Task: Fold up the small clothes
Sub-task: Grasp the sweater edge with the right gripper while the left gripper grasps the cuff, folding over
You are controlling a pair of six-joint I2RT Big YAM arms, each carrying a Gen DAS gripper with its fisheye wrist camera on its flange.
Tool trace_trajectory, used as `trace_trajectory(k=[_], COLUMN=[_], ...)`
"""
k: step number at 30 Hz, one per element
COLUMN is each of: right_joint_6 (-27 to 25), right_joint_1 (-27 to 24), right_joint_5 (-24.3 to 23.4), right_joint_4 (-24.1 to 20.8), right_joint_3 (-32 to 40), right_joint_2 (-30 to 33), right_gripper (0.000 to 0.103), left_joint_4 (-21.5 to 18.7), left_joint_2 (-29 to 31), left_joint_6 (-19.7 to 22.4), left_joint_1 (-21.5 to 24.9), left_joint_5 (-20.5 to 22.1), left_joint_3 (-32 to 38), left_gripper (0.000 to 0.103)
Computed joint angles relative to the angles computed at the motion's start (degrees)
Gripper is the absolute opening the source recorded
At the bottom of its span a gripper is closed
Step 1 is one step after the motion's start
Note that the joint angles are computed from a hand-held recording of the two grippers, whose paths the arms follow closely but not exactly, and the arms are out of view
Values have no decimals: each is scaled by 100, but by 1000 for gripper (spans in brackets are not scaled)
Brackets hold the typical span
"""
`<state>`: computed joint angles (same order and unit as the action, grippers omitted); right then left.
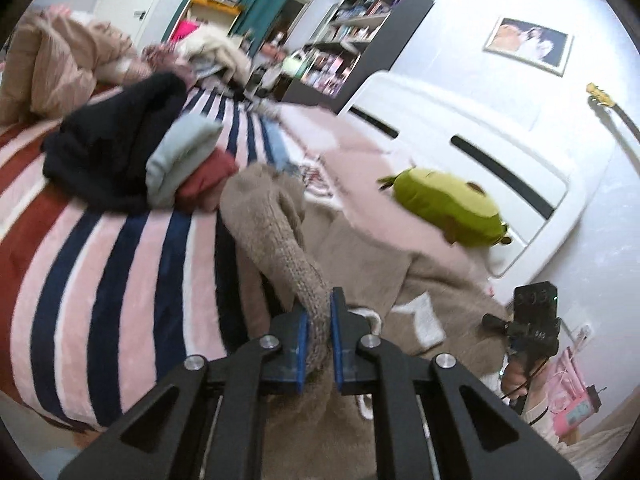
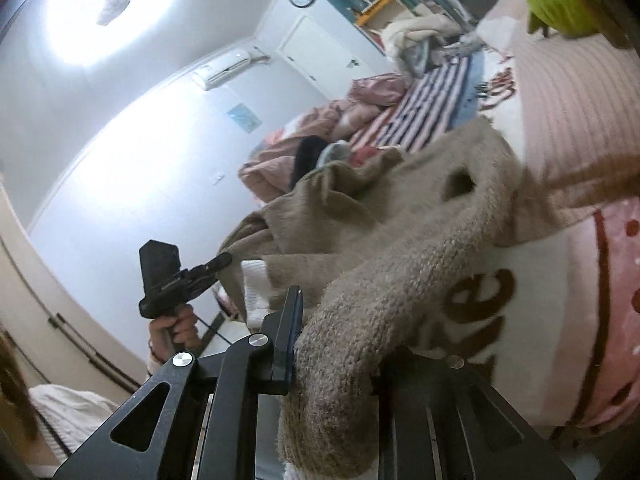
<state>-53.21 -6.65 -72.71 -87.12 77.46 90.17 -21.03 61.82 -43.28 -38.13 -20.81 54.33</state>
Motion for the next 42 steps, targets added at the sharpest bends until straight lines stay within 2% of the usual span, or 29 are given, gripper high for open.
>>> trace_trajectory(k=[2, 5, 6, 8, 11, 12, 13, 15, 16, 17, 19, 21, 23, 27, 29, 31, 34, 36, 37, 38, 39, 40, 41, 42], right_joint_6=[-29, 669, 681, 394, 98, 120, 343, 1306, 1951, 2406, 3269, 3917, 4235, 4639, 4569, 4494, 4441, 4184, 3909, 3626, 3374, 3107, 2880, 2686], right_joint_1=[6, 112, 125, 138, 155, 170, 195, 262, 335, 383, 550, 774, 1002, 1414, 1558, 1639, 1641, 1618, 1602, 1571, 1565, 1548, 1532, 1513], right_joint_5=[-13, 52, 10, -67, -117, -140, -140, -61, 11, 95, 446, 1165, 1798, 3160, 3745, 4092, 4093, 4028, 4008, 4019, 4071, 4158, 4267, 4391], right_joint_4=[-39, 635, 620, 279, -47, -28, 158, 969, 1528, 1970, 2739, 3301, 3482, 3331, 3110, 2894, 2582, 2188, 1912, 1667, 1530, 1473, 1526, 1636], right_joint_3=[-30, -194, -196, -103, -29, -4, 21, 40, 112, 141, 359, 703, 1146, 2201, 2660, 2974, 3292, 3566, 3691, 3736, 3678, 3561, 3356, 3090], right_joint_2=[-141, -471, -503, -502, -686, -760, -855, -1013, -1006, -989, -783, -436, -5, 1119, 1642, 2024, 2379, 2517, 2539, 2477, 2358, 2198, 1984, 1726], right_gripper=[12, 12, 12, 11, 11, 11, 11, 11, 11, 11, 11, 11, 11, 11, 11, 12, 18, 27, 37, 50, 58, 72, 78, 78], left_joint_4=[-104, -301, -272, -148, -156, -185, -279, -547, -680, -759, -885, -1021, -1046, -1367, -1461, -1562, -1539, -1657, -1738, -1812, -1961, -2050, -2064, -2163], left_joint_2=[-72, -88, -137, -241, -468, -508, -549, -514, -455, -385, -147, 235, 718, 1798, 2186, 2514, 2661, 2468, 2339, 2157, 1941, 1689, 1433, 1283], left_joint_6=[120, 79, 43, 8, 222, 300, 373, 402, 449, 452, 566, 728, 861, 1216, 1299, 1353, 1392, 1339, 1321, 1367, 1509, 1701, 1888, 1969], left_joint_1=[-52, -8, 2, -67, -281, -312, -316, -214, -79, 101, 586, 1082, 1636, 2408, 2631, 2773, 2855, 2822, 2805, 2761, 2668, 2540, 2402, 2301], left_joint_5=[-125, -150, -125, -102, -288, -330, -395, -529, -562, -484, -191, 145, 540, 1087, 1326, 1628, 1935, 1890, 1883, 1866, 1757, 1498, 1219, 1075], left_joint_3=[48, 58, 8, -80, -95, -63, 10, 195, 296, 364, 508, 721, 971, 1592, 1758, 1875, 1851, 1781, 1756, 1690, 1638, 1558, 1455, 1427], left_gripper=[6, 6, 6, 6, 6, 6, 6, 6, 6, 6, 6, 6, 6, 7, 9, 12, 15, 21, 29, 51, 69, 90, 92, 92])
